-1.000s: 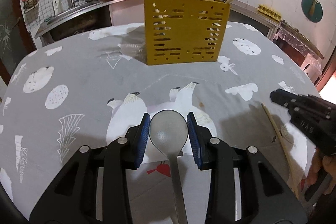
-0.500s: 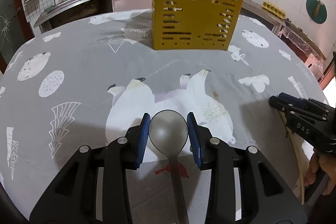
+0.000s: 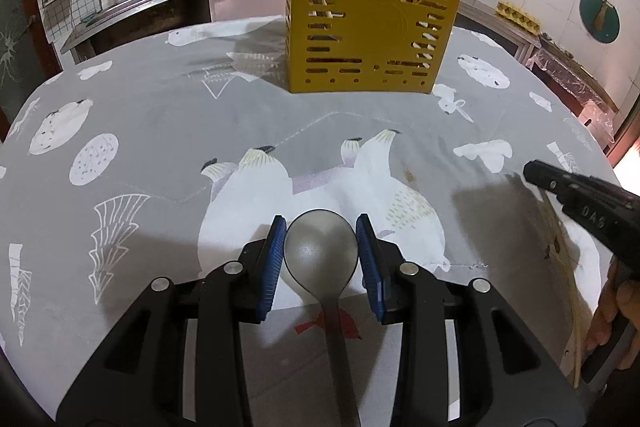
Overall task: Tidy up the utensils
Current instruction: 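Lift the spoon and chopstick with both tools and carry them over the yellow holder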
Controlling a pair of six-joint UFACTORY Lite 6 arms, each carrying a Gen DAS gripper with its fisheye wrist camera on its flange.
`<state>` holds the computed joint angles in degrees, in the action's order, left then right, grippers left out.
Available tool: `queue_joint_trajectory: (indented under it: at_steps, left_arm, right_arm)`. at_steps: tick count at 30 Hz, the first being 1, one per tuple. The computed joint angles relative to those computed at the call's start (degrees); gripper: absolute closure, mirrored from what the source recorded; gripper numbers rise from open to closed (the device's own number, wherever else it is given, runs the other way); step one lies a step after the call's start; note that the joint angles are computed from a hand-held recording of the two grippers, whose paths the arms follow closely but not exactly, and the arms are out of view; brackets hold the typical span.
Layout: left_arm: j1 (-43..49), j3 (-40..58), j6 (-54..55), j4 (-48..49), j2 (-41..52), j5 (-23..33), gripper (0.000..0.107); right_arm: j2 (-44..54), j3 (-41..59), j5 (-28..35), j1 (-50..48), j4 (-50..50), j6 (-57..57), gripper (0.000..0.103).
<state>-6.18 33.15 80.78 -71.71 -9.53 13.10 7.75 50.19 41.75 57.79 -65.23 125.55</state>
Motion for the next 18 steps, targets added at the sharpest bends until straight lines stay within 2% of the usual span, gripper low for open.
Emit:
queue_joint_trajectory:
  at_steps: [6,10,18]
  left_arm:
    - [0.2,-1.1,-1.3,1.4,-4.4,-0.5,0.072]
    - [2.2,-0.3,-4.3,4.1,-6.6,1.6,0.072]
    - [3.6,0.4,-5.7,5.1,-8.6,3.2,0.072]
  right_arm:
    - [-2.6,2.2,5.4,2.3,-1.6,-0.3,0.098]
    - [-5.0,2.7,9.1,4.3,-3.5,0.0,0.098]
    - [-9.3,4.9,21.0,11.0,-6.7,-0.2,0.098]
